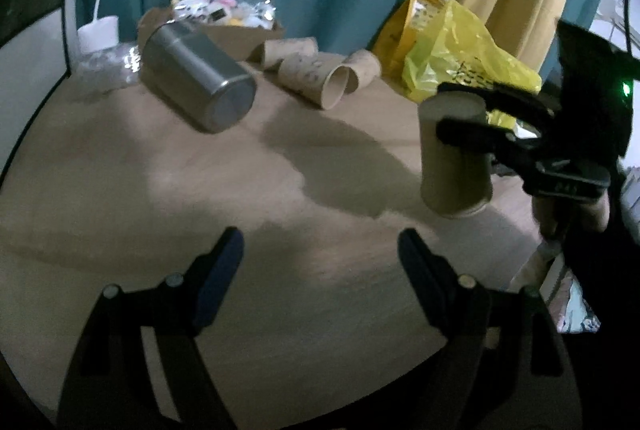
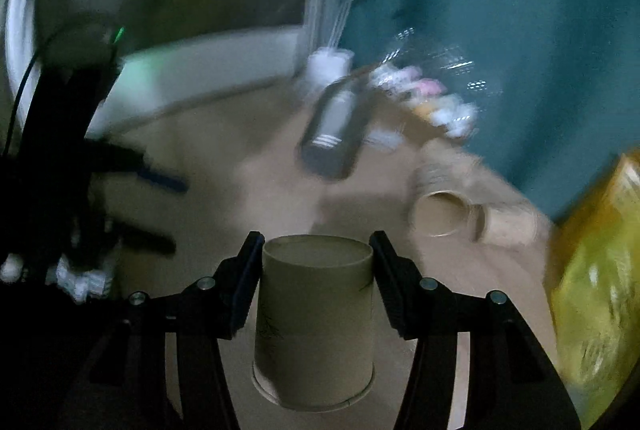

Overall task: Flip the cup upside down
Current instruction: 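Turn the cup rim-down in the right tool and lower it to the table, then open the right tool to set the cup down upside down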

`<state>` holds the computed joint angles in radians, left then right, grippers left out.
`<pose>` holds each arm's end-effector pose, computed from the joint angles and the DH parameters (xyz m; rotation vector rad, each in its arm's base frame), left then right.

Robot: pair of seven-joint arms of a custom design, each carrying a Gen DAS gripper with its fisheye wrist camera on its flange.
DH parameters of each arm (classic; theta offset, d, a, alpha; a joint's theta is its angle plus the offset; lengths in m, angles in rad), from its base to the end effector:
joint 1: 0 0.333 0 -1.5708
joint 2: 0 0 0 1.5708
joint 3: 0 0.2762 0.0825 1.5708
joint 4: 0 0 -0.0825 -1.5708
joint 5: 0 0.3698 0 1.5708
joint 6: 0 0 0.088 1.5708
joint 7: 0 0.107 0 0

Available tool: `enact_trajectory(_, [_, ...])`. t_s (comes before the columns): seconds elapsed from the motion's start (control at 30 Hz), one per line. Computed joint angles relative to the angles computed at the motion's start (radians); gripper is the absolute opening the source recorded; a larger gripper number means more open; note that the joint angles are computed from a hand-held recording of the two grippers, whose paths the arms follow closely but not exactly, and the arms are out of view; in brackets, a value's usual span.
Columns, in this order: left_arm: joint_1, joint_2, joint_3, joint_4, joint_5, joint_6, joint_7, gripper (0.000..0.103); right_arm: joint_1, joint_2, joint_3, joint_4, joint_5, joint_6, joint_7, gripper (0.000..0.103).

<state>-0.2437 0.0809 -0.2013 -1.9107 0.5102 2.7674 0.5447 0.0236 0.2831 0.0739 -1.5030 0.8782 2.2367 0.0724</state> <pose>0.5439 -0.2790 0.5074 -1.9841 1.6442 -1.0125 0.6585 0.0814 0.5302 -2.2173 0.4371 -0.4210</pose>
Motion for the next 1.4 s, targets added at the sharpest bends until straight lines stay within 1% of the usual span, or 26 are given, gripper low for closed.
enact_trajectory(0.07, [-0.001,0.022,-0.004,0.027,-0.017,0.000,0.023,0.081,-0.020,-0.059,0.012,-0.112,0.165,0.083,-0.018,0.057])
enact_trajectory(0.13, [-0.011,0.042,-0.003,0.058,-0.006,-0.020,0.029,0.081,-0.012,-0.087,0.013,-0.176,0.278,0.169,-0.039,0.057])
enact_trajectory(0.2, [-0.020,0.058,0.001,0.079,0.007,-0.032,0.024,0.081,-0.007,-0.125,0.007,-0.244,0.379,0.212,-0.066,0.057])
enact_trajectory(0.3, [-0.032,0.073,0.007,0.095,0.027,-0.041,0.001,0.081,0.018,-0.174,-0.007,-0.330,0.511,0.294,-0.160,0.057])
enact_trajectory(0.37, [-0.036,0.076,0.010,0.092,0.034,-0.031,-0.014,0.081,0.034,-0.187,-0.017,-0.361,0.571,0.329,-0.220,0.057])
enact_trajectory(0.47, [-0.045,0.084,0.015,0.097,0.055,-0.039,-0.041,0.081,0.056,-0.214,-0.032,-0.412,0.672,0.379,-0.318,0.057])
enact_trajectory(0.6, [-0.046,0.091,0.014,0.094,0.048,-0.033,-0.047,0.081,0.070,-0.226,-0.051,-0.450,0.750,0.395,-0.382,0.058])
enact_trajectory(0.63, [-0.047,0.091,0.014,0.093,0.048,-0.032,-0.049,0.081,0.073,-0.229,-0.054,-0.457,0.761,0.400,-0.391,0.058])
enact_trajectory(0.7, [-0.049,0.096,0.014,0.095,0.046,-0.031,-0.051,0.081,0.071,-0.228,-0.064,-0.467,0.753,0.385,-0.368,0.058])
enact_trajectory(0.83, [-0.053,0.100,0.014,0.096,0.048,-0.026,-0.049,0.081,0.074,-0.255,-0.072,-0.504,0.780,0.390,-0.400,0.058])
enact_trajectory(0.93, [-0.055,0.105,0.013,0.102,0.046,-0.025,-0.042,0.081,0.074,-0.263,-0.080,-0.519,0.718,0.378,-0.334,0.058])
enact_trajectory(1.1, [-0.059,0.114,0.012,0.115,0.039,-0.030,-0.026,0.081,0.081,-0.284,-0.084,-0.544,0.692,0.388,-0.324,0.058])
enact_trajectory(1.4, [-0.069,0.107,0.017,0.119,0.066,-0.041,-0.041,0.081,0.086,-0.293,-0.091,-0.548,0.647,0.387,-0.284,0.058])
